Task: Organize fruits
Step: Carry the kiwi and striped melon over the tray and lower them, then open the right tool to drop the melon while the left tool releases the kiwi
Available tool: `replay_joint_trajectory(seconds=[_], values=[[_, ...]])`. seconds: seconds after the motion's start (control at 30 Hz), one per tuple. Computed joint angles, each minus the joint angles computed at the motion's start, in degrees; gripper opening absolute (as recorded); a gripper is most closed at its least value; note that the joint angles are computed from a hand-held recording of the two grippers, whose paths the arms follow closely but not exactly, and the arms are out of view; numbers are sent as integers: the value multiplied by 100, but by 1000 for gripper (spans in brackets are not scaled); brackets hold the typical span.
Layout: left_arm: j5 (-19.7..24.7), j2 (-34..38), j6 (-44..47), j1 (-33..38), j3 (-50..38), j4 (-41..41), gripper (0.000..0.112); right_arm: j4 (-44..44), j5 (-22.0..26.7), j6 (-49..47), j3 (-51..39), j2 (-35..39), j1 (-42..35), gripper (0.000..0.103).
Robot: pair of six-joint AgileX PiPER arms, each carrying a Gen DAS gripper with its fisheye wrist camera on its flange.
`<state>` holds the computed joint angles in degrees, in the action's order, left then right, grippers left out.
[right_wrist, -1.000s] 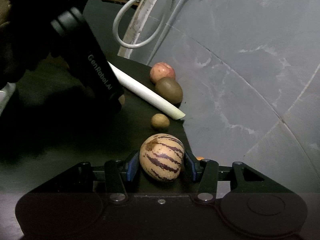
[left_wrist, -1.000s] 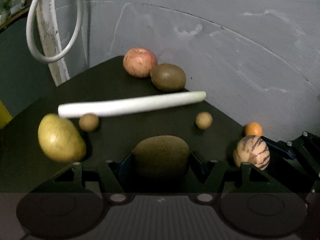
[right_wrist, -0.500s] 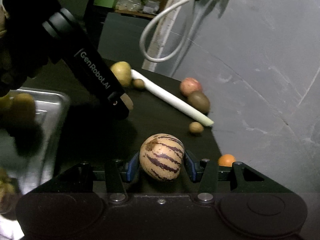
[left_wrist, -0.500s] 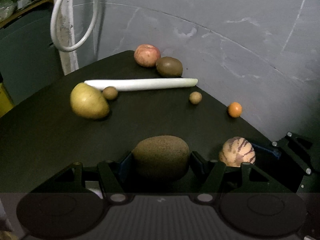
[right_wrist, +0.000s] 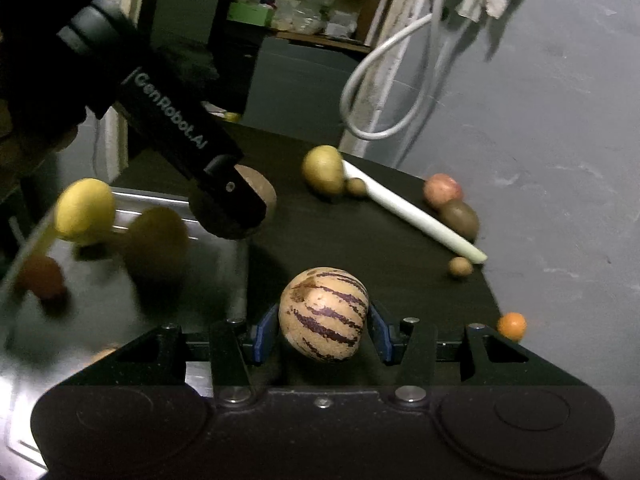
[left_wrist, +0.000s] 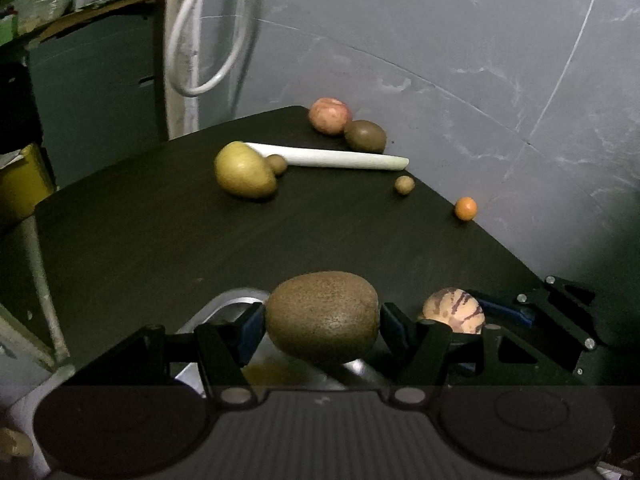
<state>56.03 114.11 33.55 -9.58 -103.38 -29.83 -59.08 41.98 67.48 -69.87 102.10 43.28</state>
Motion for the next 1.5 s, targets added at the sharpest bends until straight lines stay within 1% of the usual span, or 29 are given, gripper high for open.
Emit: replay_joint_trajectory(seconds=[0.17, 0.27, 0.4, 0.47, 0.57, 0.63, 0.73, 1.0, 1.03, 1.23, 1.43, 1.5], values=[[-172, -618, 300, 294, 901, -234, 66, 685, -250, -479, -287, 46, 3, 50], [-167, -918, 418, 442, 1319, -358, 66, 1272, -481, -1055, -443, 55, -95, 50], [-107, -1203, 592, 661, 1764, -482, 66, 2254, -823, -2224, -505, 12, -301, 50], [-38, -1257, 704, 764, 1880, -527, 66, 2787, -979, -3009, -509, -21, -429, 50], [106, -1257, 919, 870, 1915, -548, 66, 3463, -1045, -4101, -499, -85, -528, 50], [165, -1240, 1043, 872, 1906, -483, 66, 3948, -929, -4727, -563, -90, -570, 50], [180, -1187, 1166, 811, 1854, -295, 66, 4525, -722, -5351, -690, -64, -653, 50], [344, -943, 1120, 609, 1503, 311, 66, 5315, -293, -6361, -1209, 287, -931, 50], [381, -912, 1117, 600, 1451, 364, 66, 5422, -295, -6500, -1246, 332, -984, 50], [539, -817, 1086, 582, 1282, 521, 67, 5825, -94, -7167, -1552, 542, -1168, 51], [605, -701, 796, 422, 1165, 833, 67, 5818, 125, -7318, -1746, 699, -1155, 51], [615, -682, 735, 393, 1157, 909, 67, 5905, 119, -7357, -1755, 708, -1185, 51]])
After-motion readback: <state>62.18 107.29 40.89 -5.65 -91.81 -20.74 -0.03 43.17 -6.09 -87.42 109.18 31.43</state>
